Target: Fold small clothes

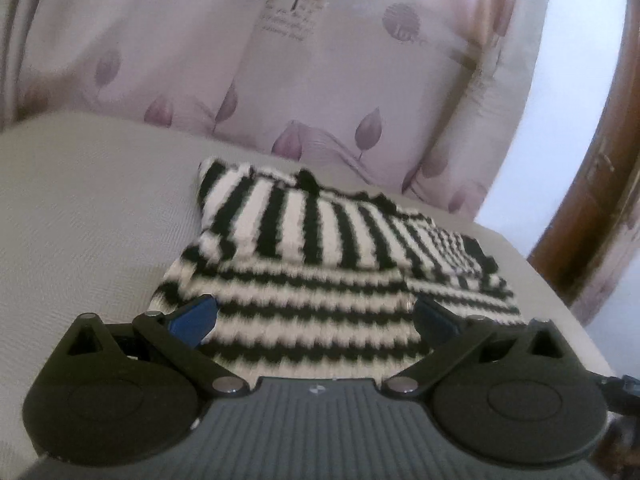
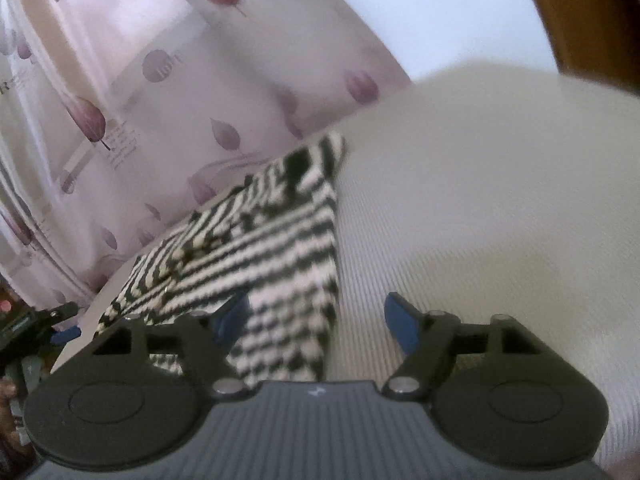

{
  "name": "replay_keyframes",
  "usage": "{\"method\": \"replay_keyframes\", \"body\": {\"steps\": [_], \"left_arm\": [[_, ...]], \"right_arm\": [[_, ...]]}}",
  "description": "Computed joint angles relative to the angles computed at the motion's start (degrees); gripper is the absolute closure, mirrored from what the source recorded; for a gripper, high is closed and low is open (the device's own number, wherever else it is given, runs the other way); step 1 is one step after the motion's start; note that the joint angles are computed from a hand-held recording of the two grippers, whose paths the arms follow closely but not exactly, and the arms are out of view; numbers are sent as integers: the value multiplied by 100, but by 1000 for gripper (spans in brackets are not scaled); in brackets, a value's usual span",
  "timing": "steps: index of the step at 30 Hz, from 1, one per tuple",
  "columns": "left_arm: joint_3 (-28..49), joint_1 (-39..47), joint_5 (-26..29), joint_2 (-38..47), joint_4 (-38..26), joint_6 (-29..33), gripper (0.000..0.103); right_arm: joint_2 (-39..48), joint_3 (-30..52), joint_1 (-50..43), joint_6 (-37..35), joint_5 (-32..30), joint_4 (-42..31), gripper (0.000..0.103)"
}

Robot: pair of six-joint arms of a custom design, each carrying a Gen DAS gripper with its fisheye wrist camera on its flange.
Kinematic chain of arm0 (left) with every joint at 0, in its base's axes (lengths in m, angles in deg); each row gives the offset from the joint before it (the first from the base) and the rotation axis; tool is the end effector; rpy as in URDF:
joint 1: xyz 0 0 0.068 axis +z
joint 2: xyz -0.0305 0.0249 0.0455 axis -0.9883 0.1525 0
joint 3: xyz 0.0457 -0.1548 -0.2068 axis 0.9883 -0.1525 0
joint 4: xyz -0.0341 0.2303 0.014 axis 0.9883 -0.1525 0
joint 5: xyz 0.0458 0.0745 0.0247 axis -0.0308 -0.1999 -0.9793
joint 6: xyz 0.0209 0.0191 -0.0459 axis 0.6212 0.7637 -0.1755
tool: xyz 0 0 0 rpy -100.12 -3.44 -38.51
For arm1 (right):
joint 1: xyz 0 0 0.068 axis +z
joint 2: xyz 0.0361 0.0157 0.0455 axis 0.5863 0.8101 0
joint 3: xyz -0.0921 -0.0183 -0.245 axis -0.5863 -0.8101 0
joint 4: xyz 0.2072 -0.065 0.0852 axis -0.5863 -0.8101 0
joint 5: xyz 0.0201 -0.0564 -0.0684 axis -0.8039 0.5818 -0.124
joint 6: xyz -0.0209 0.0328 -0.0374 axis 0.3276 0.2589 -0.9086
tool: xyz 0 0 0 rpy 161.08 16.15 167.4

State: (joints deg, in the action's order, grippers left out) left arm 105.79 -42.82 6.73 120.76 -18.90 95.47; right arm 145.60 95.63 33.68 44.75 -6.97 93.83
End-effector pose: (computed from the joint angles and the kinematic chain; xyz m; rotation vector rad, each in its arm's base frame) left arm 0.1755 0.1122 0.2276 -0.2904 2.1792 -0.3124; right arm 0.2139 0.0099 0.1829 0.1483 2.2449 0.7708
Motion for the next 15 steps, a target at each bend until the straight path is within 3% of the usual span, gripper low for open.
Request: {"method": "replay_keyframes", "body": {"steps": [5,15], "left_arm": [[161,1019,500,-149,-1066,1067,0],[366,1936,800,359,-2114,2278,3]], "right_arm": [[-464,-216,169,-99,-183,-264,28],[-808,-671,400,246,-126,194,27]]}}
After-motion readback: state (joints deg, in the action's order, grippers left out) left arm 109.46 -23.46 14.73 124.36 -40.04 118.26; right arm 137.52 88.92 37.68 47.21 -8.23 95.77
